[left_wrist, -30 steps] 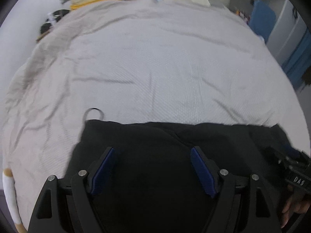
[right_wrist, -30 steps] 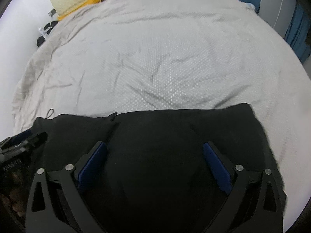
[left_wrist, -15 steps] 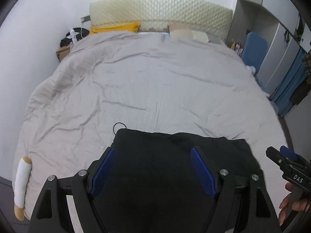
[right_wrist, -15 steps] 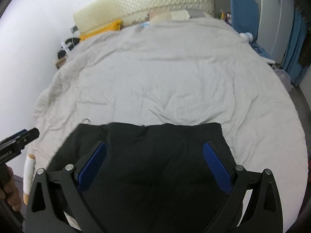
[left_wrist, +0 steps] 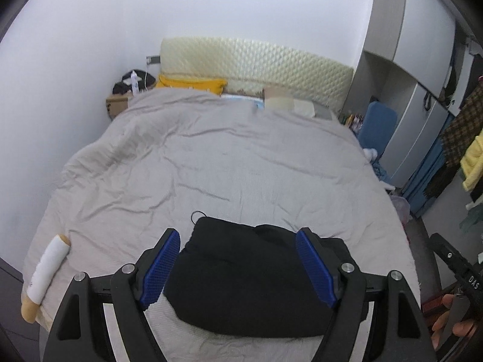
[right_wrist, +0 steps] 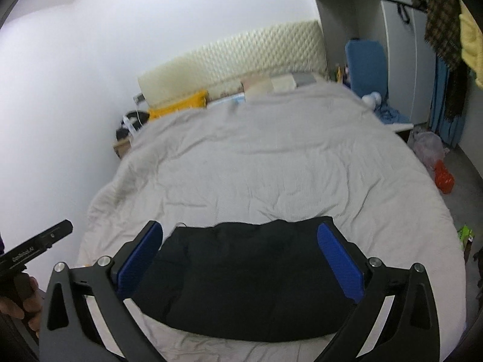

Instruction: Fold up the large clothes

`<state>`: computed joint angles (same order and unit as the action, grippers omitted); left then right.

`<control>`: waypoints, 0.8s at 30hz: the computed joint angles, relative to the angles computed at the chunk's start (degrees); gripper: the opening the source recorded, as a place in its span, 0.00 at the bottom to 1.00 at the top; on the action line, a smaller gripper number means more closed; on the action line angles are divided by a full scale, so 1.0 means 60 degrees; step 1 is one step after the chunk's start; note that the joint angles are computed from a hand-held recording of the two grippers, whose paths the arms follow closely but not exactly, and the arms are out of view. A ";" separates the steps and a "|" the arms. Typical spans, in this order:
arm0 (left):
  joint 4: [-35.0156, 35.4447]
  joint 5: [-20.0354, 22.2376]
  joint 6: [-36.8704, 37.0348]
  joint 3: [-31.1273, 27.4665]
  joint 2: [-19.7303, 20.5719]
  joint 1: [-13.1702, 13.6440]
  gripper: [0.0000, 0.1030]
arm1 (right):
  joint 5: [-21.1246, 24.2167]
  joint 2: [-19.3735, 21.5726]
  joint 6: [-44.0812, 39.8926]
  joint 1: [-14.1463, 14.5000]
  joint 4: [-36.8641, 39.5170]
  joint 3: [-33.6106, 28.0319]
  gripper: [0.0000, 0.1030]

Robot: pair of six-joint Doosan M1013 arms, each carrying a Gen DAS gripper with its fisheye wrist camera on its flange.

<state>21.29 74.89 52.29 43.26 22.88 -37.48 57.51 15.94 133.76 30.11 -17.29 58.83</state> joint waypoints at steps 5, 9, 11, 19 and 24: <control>0.0255 -0.0297 -0.0128 0.0741 -0.0894 -0.0330 0.76 | -0.0001 -0.0658 0.0877 0.0675 -0.1107 0.0312 1.00; 0.0448 -0.0433 -0.0230 0.1397 -0.1629 -0.0712 0.76 | 0.0152 -0.1129 0.1580 0.1241 -0.1872 0.0604 1.00; 0.0572 -0.0450 -0.0302 0.1739 -0.1990 -0.0935 0.76 | 0.0279 -0.1350 0.1901 0.1554 -0.2176 0.0729 1.00; 0.1024 -0.0212 -0.0495 0.2499 -0.2823 -0.1565 0.76 | 0.0889 -0.1878 0.2710 0.2752 -0.3590 0.1008 1.00; 0.1363 -0.0108 -0.0609 0.2824 -0.3209 -0.1878 0.76 | 0.1296 -0.1955 0.3019 0.3340 -0.4225 0.0962 1.00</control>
<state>29.47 74.24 48.63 60.21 3.63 -48.75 65.29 4.21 151.87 50.16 -42.64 64.60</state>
